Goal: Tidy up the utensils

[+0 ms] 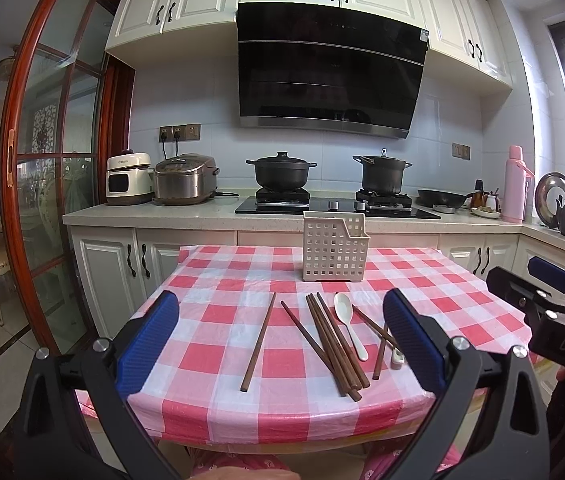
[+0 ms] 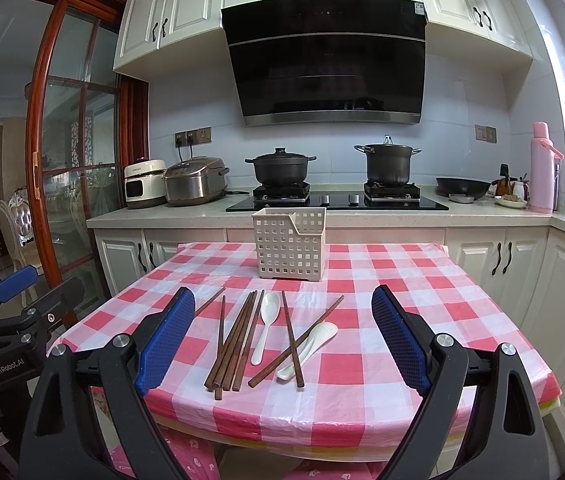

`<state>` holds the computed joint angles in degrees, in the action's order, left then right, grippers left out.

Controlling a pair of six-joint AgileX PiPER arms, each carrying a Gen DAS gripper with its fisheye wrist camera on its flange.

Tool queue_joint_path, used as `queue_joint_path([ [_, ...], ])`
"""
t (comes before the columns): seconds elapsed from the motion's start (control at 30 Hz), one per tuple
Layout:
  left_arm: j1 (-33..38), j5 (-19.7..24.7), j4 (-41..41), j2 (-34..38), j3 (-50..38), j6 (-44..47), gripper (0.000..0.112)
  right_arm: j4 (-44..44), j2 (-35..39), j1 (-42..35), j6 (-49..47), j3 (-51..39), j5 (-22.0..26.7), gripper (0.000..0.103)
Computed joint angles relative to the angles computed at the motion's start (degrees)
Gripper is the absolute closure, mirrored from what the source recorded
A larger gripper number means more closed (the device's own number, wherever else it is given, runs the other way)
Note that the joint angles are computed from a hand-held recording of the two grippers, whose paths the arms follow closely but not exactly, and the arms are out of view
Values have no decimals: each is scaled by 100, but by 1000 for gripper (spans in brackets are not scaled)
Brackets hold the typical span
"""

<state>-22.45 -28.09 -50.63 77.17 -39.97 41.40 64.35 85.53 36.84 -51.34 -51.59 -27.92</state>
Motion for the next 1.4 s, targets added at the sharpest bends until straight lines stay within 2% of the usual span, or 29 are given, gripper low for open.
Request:
queue_joint_path([
  [0.7, 6, 101, -223, -56, -117, 252, 14, 63, -4, 21, -42, -20, -1, 19],
  [1.4, 19, 49, -44, -51, -41, 65, 14, 68, -31, -20, -51, -24, 56, 19],
])
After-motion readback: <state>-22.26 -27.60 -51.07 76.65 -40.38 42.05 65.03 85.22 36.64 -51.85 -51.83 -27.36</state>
